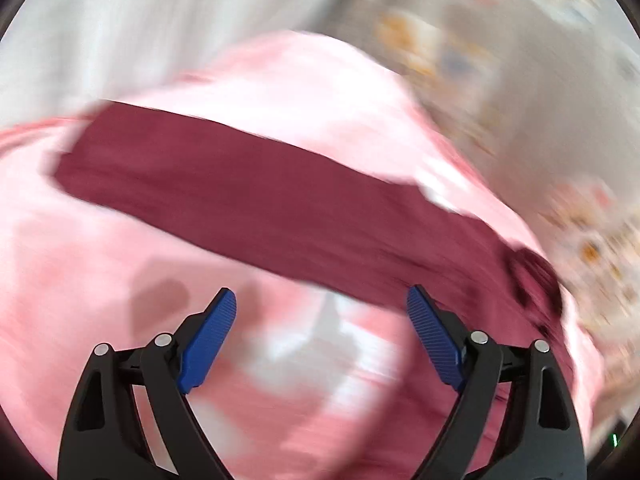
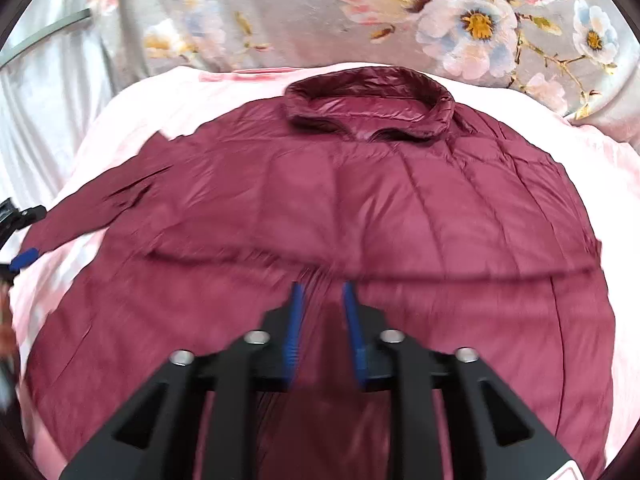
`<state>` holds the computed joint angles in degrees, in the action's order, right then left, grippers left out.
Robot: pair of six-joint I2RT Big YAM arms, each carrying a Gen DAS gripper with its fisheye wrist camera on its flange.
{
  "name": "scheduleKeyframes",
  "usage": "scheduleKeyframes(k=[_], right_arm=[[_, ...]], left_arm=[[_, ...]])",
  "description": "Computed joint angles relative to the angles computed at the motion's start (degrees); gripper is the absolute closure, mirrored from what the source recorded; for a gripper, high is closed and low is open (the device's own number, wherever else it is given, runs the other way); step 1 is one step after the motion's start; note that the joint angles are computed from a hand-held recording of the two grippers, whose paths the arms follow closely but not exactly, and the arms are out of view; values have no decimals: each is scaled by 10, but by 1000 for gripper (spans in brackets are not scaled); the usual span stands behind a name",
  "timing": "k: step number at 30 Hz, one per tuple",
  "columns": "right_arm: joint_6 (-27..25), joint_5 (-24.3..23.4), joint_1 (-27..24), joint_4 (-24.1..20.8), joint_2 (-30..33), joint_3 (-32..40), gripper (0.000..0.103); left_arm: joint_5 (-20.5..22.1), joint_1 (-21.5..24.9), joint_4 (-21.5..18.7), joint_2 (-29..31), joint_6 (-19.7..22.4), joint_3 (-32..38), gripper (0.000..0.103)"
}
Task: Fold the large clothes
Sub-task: 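Grasp the other sleeve with the left tool and fold it across the body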
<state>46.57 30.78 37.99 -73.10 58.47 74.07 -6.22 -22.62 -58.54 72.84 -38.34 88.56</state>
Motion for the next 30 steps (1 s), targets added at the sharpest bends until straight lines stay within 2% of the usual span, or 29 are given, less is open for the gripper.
scheduleKeyframes(k=[2,6,8,10,12,13,14,15,16,17,21,24,26,27,30], right_arm=[[21,15,38,-11,-6,-6,72],[51,28,74,-22,-4,-19,67],[62,32,77,-28,-2,-23,61],[62,27,73,-27,-2,-25,56],[65,22,67,-27,-2,-27,52],[65,20,65,-27,-3,-29,50],[67,20,64,-26,-4,-29,48],[67,19,63,-27,-3,-30,48],[68,20,63,-28,-3,-30,47],[69,21,63,-30,-2,-29,45],[74,25,63,-35,1,-28,43],[77,23,62,-31,-3,-31,42],[78,22,61,-26,-7,-34,42],[78,21,60,-23,-10,-36,42],[92,30,63,-14,-26,-45,42]], left_arm=[[-13,65,-29,-4,-6,-4,18],[13,181,-28,-6,-39,-27,18],[12,208,-30,3,-39,-27,18],[35,227,-14,11,-36,-33,19],[34,230,-5,14,-37,-34,19],[24,223,-3,19,-32,-26,27],[30,222,0,24,-19,-20,50],[45,219,-2,31,-5,-11,59],[62,216,-10,42,11,4,82],[66,210,-13,52,20,18,96],[17,136,-13,68,65,81,98],[-2,47,-10,88,107,170,99],[-3,-11,-8,107,129,225,99],[-3,-55,-6,123,146,263,99],[11,-143,-19,173,173,349,98]])
